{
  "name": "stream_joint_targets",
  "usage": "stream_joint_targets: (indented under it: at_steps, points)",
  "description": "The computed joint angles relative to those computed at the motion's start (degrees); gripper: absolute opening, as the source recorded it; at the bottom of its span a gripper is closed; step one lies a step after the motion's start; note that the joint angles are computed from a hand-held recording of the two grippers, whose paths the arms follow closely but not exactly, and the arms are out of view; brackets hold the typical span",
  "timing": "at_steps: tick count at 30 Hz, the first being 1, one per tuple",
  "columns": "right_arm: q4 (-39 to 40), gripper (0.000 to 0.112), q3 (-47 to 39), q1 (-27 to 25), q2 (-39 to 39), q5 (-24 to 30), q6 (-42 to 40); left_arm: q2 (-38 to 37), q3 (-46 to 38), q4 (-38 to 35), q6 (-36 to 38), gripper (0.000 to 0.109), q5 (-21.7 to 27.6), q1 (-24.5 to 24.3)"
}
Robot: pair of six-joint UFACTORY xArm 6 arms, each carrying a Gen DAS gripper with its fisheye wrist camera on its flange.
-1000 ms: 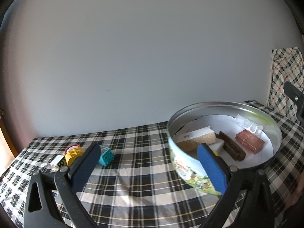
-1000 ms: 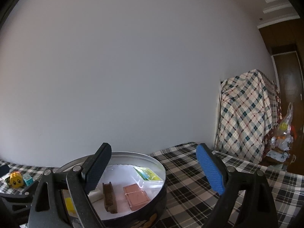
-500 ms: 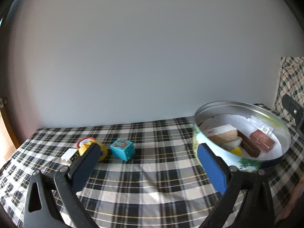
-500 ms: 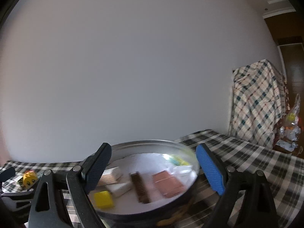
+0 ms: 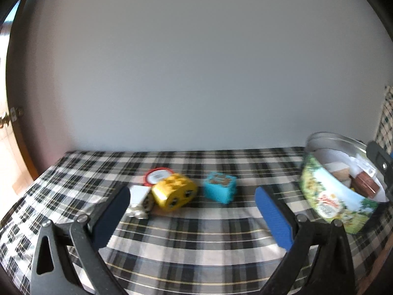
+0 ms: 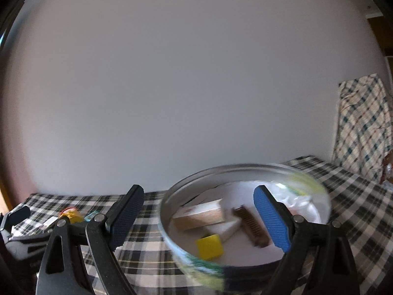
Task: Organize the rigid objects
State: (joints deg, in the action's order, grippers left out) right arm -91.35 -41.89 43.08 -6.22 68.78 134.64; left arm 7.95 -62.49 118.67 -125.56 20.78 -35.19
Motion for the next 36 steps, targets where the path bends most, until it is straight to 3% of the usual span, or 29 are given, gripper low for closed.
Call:
stream_joint_targets:
  at_steps: [12, 18, 24, 31, 36]
  points:
    - [-2.76, 0.092, -9.22, -4.2, 8.31, -13.56, -5.79, 0.78, -0.99, -3.95, 2.79, 0.103, -6.32, 9.14]
    - [-0.79, 0.092, -17.73, -7.23, 15.1, -22.69, -15.31, 2.58, -2.45, -10.43, 9.21, 0.102, -11.1, 13.42]
    - [7.08, 0.092, -27.63, -11.2, 23.45, -32.25, -30.84, 5.66, -3.77, -24.95, 25.23, 0.103, -15.25, 15.82]
    - [22.52, 0.092, -37.88, -13.75, 32.14, -35.11, -50.91, 8.33, -4.04, -43.02, 45.41, 0.103, -15.47, 15.49]
    - [30.39, 0.071, -43.16, -15.38, 36.64, -35.85, -58.92, 10.62, -6.25, -50.48, 52.13, 0.102, -12.83, 14.98]
